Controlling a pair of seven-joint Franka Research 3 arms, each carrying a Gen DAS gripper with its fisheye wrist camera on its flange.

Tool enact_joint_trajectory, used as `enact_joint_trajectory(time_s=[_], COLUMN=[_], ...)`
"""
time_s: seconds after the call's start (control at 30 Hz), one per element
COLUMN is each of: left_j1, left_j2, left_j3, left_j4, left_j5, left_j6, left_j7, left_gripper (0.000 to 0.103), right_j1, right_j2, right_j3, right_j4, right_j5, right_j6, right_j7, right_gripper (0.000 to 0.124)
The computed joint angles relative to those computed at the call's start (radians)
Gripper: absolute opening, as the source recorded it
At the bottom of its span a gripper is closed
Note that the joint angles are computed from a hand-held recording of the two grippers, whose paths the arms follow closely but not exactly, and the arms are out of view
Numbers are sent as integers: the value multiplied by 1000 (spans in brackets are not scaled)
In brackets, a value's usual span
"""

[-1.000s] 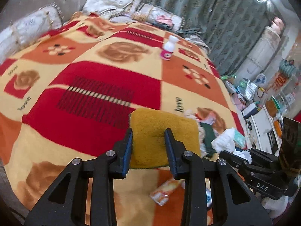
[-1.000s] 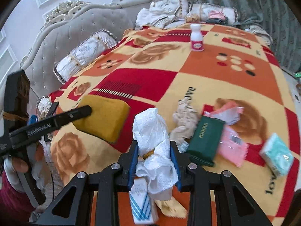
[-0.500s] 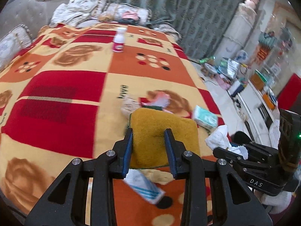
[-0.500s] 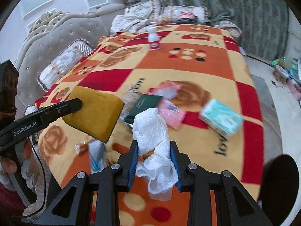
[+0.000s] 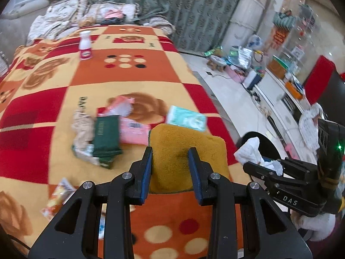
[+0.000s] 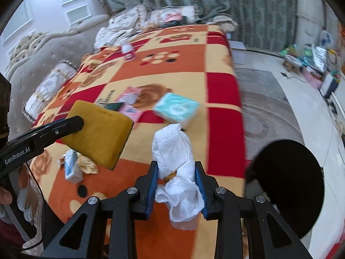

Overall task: Collect trash
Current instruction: 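Carry the sponge and tissue in both grippers over the black bin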

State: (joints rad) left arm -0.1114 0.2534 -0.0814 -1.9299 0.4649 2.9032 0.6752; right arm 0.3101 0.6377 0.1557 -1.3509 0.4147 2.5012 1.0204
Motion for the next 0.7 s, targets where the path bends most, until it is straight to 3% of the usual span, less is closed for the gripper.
enact_joint_trajectory(time_s=[0.33, 0.7], left_j1=[-43, -98], left_j2=[163, 333], left_j3=[-51, -66], left_j4=[224, 461], left_j5=[-74, -142], left_j6=[-87, -175], left_j7=[121, 210], left_gripper=[30, 30], right_j1=[-59, -108], right_j2=[-5, 33], right_j3=[-44, -72], right_j4=[-22, 10], right_j5=[-7, -33], right_j6=[23, 13], right_j7=[56, 124], right_gripper=[31, 31])
